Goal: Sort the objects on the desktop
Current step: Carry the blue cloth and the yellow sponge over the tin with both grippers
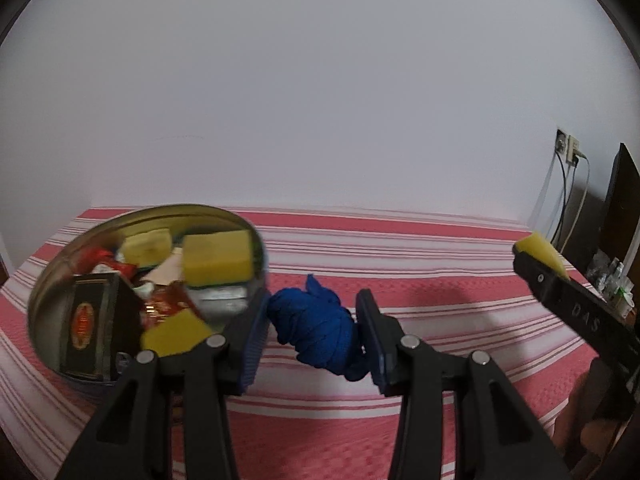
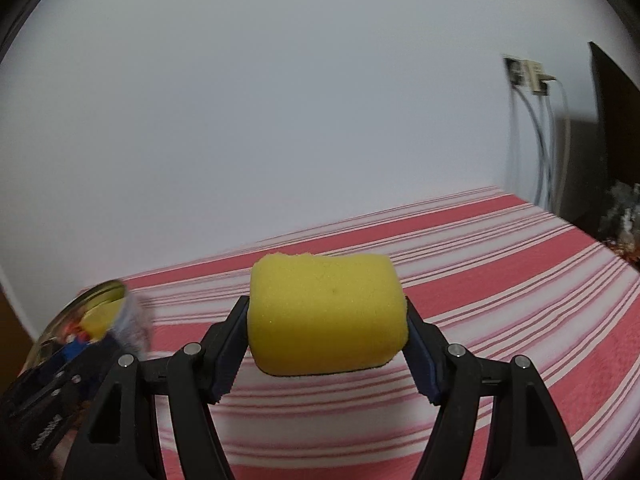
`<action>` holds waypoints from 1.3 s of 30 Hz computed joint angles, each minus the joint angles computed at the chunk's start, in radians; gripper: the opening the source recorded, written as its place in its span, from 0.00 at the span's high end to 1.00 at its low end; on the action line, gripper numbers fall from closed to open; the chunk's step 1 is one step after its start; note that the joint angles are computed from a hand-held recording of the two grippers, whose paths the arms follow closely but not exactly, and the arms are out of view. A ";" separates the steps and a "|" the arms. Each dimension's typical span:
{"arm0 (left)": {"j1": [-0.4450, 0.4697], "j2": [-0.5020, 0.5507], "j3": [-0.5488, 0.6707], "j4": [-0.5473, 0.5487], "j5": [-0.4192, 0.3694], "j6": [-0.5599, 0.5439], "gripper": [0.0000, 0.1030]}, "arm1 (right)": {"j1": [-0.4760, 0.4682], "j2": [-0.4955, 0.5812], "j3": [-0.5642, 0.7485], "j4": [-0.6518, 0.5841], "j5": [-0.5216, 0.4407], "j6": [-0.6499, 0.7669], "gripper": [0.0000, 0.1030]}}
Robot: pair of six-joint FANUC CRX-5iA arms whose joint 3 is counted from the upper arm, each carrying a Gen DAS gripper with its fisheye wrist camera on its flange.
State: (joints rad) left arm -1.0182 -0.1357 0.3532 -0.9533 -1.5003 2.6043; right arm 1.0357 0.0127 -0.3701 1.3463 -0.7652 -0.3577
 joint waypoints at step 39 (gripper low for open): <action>0.078 -0.291 -0.162 -0.123 -0.248 0.054 0.58 | 0.167 0.400 0.534 -0.039 0.098 0.266 0.30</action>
State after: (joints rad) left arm -0.9402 -0.4272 0.1913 -1.0760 -1.7486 2.6584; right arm 1.2030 0.4124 0.1642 1.3070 -0.6669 -0.0921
